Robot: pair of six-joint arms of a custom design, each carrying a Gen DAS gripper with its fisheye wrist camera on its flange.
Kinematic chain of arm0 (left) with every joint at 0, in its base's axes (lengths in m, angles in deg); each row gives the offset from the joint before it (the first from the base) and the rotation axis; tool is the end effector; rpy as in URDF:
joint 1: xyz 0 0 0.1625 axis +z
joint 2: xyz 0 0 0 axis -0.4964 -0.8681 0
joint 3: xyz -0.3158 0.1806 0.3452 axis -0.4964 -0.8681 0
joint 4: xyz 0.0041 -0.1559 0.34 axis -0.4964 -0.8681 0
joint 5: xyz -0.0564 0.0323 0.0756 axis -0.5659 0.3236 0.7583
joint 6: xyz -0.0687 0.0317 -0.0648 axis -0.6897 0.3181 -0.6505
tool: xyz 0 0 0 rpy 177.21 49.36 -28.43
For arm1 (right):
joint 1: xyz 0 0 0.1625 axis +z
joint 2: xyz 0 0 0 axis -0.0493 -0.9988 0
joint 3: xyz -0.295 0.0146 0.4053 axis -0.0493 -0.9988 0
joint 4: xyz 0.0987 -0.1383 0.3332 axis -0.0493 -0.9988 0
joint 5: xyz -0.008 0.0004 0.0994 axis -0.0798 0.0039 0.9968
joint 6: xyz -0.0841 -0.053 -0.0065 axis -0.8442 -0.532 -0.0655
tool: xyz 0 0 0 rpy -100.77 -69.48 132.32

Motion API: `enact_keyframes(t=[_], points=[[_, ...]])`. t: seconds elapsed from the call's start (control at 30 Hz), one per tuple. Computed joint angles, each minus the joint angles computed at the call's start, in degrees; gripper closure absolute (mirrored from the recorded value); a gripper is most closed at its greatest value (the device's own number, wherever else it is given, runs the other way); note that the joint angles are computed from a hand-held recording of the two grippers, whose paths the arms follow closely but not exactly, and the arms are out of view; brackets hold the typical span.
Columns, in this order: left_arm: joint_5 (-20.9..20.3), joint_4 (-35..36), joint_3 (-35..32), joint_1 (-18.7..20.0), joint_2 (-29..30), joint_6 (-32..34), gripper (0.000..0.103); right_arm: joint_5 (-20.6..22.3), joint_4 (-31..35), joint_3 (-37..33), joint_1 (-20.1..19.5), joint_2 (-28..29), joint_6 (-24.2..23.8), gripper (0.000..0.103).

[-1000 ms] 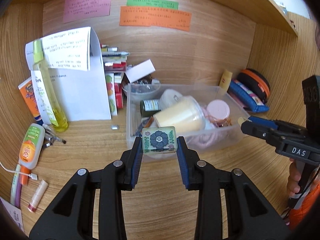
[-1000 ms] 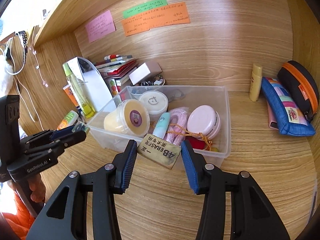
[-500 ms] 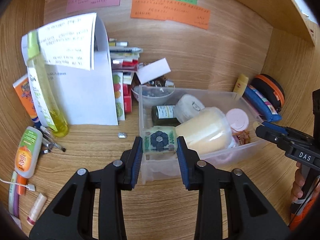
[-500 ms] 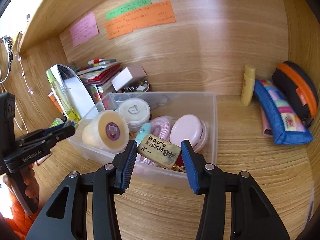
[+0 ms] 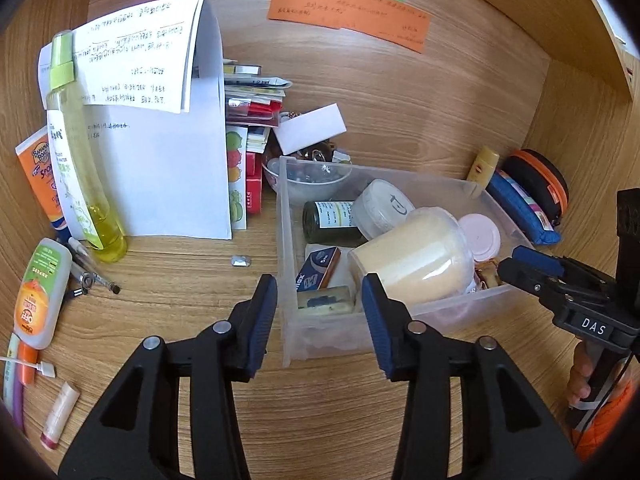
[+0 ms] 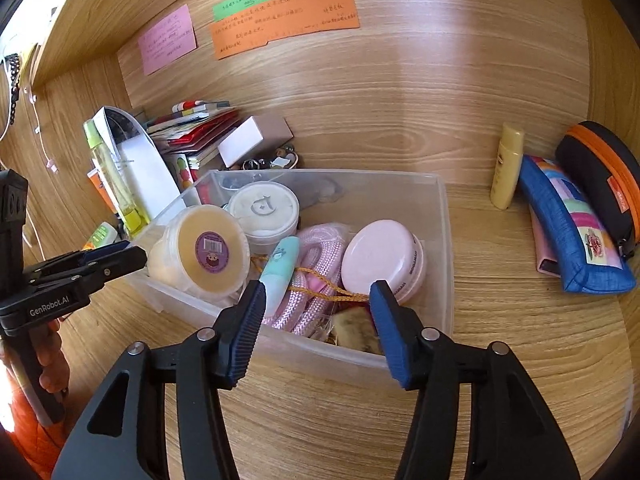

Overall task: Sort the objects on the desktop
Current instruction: 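Release the green tile into the box with left tool while right tool releases eraser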

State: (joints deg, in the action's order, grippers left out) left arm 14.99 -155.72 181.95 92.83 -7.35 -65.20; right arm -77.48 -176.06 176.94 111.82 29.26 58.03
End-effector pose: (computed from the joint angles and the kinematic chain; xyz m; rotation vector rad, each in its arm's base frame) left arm -0.1076 -0.5768 0.1897 1.0630 2.5220 -0.7552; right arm 0.2317 -0.4707 0.0664 0.2018 -2.2233 1.1786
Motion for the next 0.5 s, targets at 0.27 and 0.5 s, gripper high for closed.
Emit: enact_keyframes(t=[0.27,0.5], points=[[0.1,-2.4,1.6,-0.5,-0.5,0.3,0.059,-0.1,1.6,0.1,0.9,-0.3,1.1,0.047],[-0.8,-5.5,3.7,-0.7,-1.7,-0.1,0.042,-3.4,-0.9,-0.7,3.4,0.9,-1.5,0.032]])
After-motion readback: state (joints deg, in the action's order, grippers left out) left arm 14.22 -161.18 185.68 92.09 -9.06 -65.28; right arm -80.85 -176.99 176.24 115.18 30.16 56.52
